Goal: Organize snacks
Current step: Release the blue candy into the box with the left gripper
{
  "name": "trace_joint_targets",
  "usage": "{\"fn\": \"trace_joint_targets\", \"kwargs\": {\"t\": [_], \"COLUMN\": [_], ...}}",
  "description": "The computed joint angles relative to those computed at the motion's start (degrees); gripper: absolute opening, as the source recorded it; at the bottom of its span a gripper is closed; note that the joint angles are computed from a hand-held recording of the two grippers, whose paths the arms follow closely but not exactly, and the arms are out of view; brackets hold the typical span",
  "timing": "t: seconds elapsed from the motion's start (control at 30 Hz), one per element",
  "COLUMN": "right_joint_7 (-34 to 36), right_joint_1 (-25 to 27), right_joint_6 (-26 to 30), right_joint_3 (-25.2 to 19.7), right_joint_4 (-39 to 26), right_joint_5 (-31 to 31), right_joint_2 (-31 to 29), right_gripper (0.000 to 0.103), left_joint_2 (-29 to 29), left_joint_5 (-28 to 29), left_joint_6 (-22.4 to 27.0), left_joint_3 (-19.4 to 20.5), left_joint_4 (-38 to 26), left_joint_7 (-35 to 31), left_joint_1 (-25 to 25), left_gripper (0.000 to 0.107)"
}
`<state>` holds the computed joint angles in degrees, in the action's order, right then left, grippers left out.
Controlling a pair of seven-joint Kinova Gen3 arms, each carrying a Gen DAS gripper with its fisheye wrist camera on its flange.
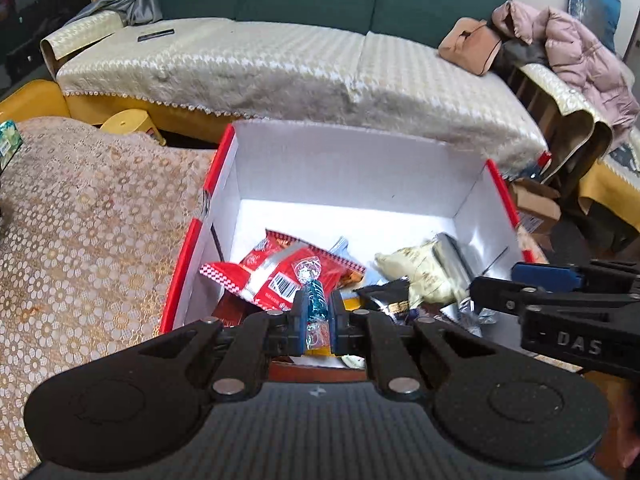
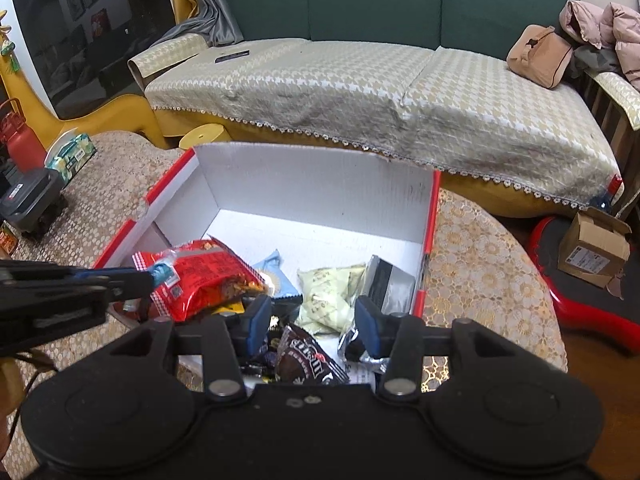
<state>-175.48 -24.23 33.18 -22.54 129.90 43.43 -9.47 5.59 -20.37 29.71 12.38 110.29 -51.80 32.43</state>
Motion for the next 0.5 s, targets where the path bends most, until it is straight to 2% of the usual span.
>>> {"fn": "trace_joint_targets", "kwargs": {"t": [0.07, 0.3, 0.5], "right_joint_7": [-0.66, -2.35, -3.54], "right_joint_1": [-0.10, -1.17, -1.57], "right_joint_6": [-0.24, 1.16, 3.45], "right_joint_3": [-0.25, -1.53, -3.84], "right_joint_4": [0.27, 0.29, 0.36], "right_joint_5": [0.11, -0.51, -1.99], "right_joint_2": [0.11, -1.00, -3.65], "right_gripper": [0.046, 0.046, 0.047], "left_joint_2": [0.43, 0.62, -2.64], "left_joint_5": [1.01, 3.85, 5.77], "left_joint_6": [0.25, 1.79, 2.28], "left_joint_3": [1.29, 0.60, 1.21], "left_joint_4": [-0.05, -0.50, 0.49], "left_joint_7": [-1.57, -5.14, -6.47], "left_joint_1": [-1.23, -0.08, -0.65], "left_gripper": [0.010, 0.010, 0.016]}}
